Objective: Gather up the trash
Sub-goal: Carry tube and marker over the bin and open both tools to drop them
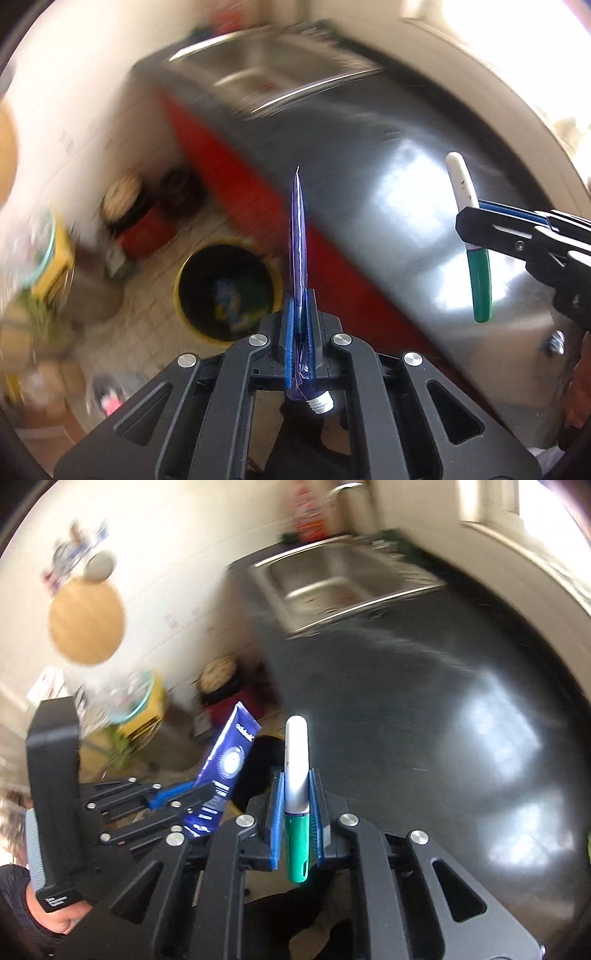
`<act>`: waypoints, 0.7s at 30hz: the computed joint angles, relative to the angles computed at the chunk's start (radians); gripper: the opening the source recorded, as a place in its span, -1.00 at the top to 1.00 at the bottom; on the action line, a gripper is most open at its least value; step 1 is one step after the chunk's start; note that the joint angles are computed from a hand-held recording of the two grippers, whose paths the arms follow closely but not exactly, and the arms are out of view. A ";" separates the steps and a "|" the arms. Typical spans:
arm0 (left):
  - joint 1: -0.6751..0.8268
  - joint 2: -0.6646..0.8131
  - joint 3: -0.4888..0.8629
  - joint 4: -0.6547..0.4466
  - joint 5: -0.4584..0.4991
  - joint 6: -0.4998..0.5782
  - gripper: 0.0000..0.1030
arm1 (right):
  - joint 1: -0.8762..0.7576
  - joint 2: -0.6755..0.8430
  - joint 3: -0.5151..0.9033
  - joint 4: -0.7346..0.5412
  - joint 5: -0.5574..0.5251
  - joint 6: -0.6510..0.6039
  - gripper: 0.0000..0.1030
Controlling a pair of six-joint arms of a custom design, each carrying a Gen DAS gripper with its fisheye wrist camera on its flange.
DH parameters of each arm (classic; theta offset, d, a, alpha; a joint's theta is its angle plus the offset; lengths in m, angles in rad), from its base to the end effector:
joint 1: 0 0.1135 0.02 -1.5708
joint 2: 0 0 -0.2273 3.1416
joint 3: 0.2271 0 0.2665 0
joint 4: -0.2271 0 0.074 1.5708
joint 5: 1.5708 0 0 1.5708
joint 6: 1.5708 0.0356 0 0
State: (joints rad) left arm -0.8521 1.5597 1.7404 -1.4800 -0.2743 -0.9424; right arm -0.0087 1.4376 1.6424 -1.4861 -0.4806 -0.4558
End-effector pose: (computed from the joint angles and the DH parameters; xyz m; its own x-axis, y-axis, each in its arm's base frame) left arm 0.1990 -0.2128 0.3422 -0.9203 -0.1307 -0.3687 -0.1153 0.9913 -0.0635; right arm 0.2621 0.0142 0.3492 -0.8058 -0.3833 -0.4514 -0.5334 0.8009 0.2722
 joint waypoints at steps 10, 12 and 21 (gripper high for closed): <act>0.305 -0.427 -0.719 0.325 0.161 0.115 0.91 | 0.425 0.210 -0.168 0.342 0.134 0.289 0.73; 0.363 -0.432 -0.789 0.393 0.195 0.158 0.91 | 0.453 0.299 -0.138 0.382 0.155 0.314 0.73; 0.502 -0.337 -0.906 0.613 0.252 0.269 0.78 | 0.494 0.508 0.001 0.428 0.207 0.338 0.60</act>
State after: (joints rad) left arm -0.3501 1.2229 0.8347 -0.8673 -0.0220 -0.6734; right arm 0.4856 1.9460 1.6429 -1.0585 -0.2733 -0.1176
